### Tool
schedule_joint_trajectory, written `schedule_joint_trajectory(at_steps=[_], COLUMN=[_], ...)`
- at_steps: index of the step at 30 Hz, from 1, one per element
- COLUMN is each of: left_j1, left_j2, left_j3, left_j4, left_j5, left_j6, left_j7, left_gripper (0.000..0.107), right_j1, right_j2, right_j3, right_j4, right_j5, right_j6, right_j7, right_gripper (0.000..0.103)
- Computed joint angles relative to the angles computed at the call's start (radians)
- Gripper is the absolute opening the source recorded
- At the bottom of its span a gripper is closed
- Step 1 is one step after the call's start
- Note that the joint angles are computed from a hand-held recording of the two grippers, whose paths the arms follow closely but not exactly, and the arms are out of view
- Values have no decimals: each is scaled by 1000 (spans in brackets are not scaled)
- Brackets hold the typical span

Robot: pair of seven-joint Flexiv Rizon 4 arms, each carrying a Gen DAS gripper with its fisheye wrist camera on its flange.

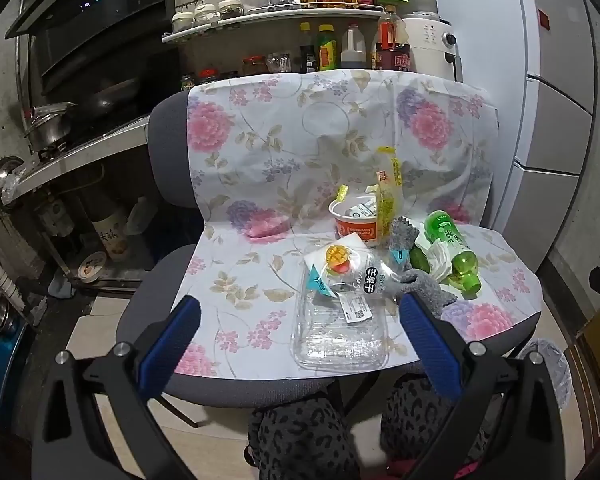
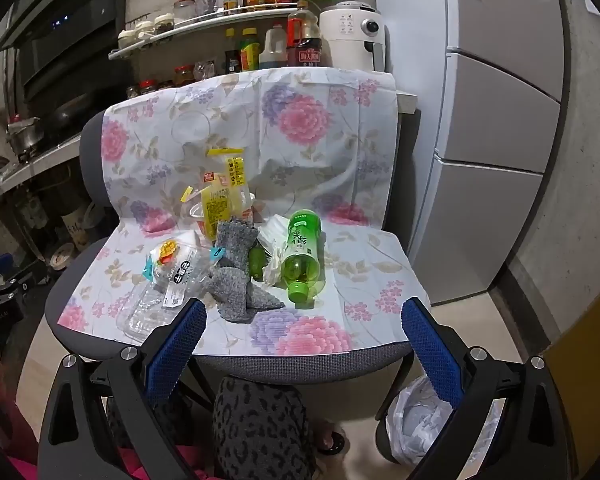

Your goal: Collect trash

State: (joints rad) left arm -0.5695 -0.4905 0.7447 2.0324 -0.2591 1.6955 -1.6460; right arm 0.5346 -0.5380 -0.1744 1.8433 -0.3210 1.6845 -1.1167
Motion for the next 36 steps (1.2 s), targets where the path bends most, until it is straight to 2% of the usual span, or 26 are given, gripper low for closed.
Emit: schedule_joint_trajectory(at_steps=[17, 36], left_j1=[-2, 6], left_j2=[1, 10], left_j3=[12, 21], left_j4=[-12, -24], left_j5=[28, 112], left_j6=[-17, -38], left_j7=[-24, -88], left_gripper=[97, 97], right_j1=[-23, -31], right_j2=[-6, -11], right_j3=[23, 30], right_j4=[-8, -10], right_j5=[3, 12], right_j6=[2, 4], right_j7=[-17, -28], right_gripper=[97, 97])
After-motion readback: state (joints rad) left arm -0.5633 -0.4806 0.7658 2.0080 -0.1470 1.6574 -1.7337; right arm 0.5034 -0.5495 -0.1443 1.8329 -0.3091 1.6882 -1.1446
